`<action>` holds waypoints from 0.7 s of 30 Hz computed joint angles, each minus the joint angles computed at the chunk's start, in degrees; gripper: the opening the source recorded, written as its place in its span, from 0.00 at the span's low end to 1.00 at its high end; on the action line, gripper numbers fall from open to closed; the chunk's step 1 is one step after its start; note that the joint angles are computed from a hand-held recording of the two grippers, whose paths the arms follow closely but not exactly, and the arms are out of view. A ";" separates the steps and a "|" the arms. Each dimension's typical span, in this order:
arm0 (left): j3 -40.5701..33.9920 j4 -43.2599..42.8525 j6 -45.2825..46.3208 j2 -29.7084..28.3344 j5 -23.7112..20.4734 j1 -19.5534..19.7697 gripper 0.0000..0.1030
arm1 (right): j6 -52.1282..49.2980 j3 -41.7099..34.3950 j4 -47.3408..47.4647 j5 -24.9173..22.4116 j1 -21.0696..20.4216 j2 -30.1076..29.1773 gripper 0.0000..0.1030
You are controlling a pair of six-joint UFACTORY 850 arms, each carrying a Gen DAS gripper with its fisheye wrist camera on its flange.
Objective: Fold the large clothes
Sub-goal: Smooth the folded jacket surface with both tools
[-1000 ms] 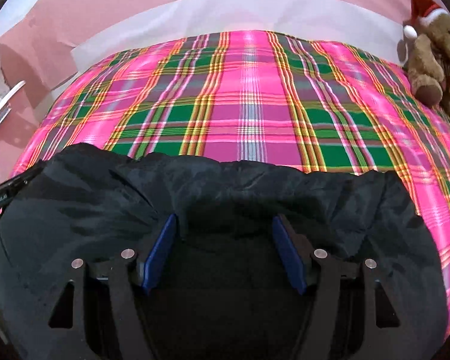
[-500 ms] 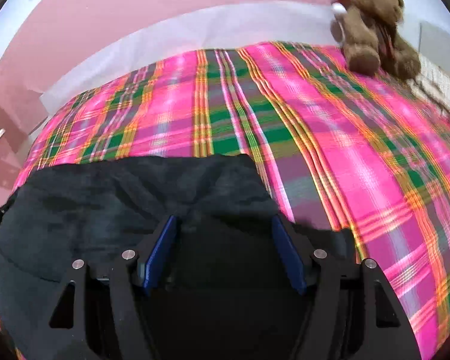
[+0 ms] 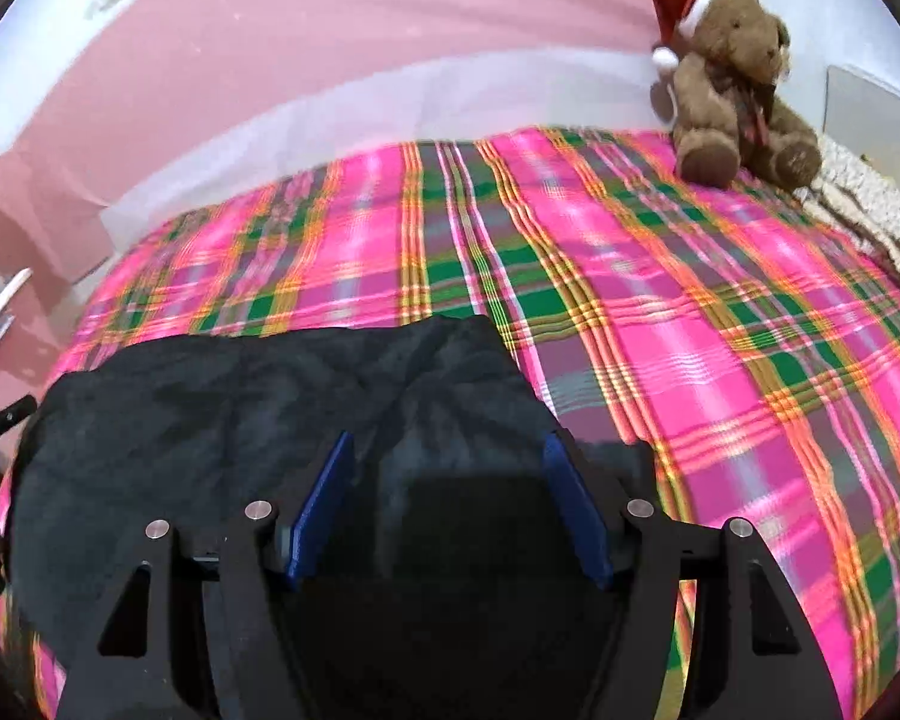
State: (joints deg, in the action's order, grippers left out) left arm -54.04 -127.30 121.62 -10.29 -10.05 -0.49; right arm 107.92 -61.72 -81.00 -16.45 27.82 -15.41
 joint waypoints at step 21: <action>12.21 -12.06 12.12 11.40 0.18 -5.62 0.79 | -2.20 8.31 2.74 -5.59 7.28 6.92 0.64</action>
State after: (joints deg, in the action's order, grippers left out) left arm -41.83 -139.36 133.74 1.11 -9.87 -6.11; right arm 105.71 -53.41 -78.26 -22.04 35.10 -8.50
